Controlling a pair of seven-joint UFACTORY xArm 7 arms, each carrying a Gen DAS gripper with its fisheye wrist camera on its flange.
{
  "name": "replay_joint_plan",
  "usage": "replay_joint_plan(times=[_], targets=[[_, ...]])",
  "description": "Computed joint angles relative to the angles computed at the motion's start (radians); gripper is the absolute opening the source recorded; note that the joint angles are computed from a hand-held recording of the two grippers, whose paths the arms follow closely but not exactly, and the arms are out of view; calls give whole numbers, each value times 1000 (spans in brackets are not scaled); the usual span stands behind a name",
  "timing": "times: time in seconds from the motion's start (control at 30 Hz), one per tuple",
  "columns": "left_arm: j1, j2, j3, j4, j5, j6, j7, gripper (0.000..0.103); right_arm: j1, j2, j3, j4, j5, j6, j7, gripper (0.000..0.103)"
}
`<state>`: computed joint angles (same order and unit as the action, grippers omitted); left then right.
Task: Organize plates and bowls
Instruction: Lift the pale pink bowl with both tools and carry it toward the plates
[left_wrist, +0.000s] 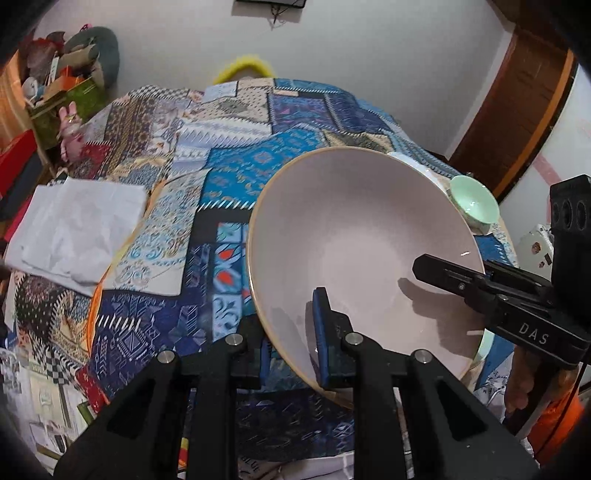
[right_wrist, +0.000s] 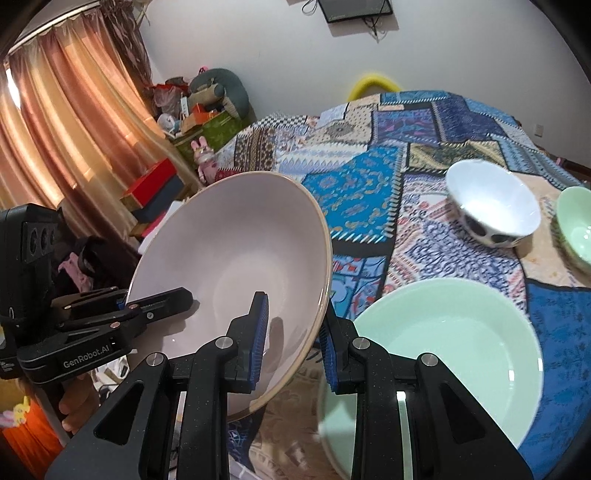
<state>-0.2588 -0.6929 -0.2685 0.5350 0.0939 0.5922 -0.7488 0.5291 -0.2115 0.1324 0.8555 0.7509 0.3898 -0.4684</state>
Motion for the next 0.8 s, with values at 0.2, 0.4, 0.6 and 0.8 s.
replay_joint_plan(times=[0.2, 0.4, 0.6, 0.8], targets=[[0, 3, 21, -51, -17, -10, -6, 19, -2, 50, 30, 13, -48, 5, 61, 24], [1, 26, 43, -80, -35, -37, 5, 19, -12, 95, 45, 30, -50, 23, 83, 24], [-1, 58, 67, -106, -58, -80, 21, 19, -29, 128, 72, 48, -148, 17, 175, 24], [-2, 89, 80, -124, -80, -107, 34, 20, -42, 150, 85, 58, -266, 20, 272, 24]])
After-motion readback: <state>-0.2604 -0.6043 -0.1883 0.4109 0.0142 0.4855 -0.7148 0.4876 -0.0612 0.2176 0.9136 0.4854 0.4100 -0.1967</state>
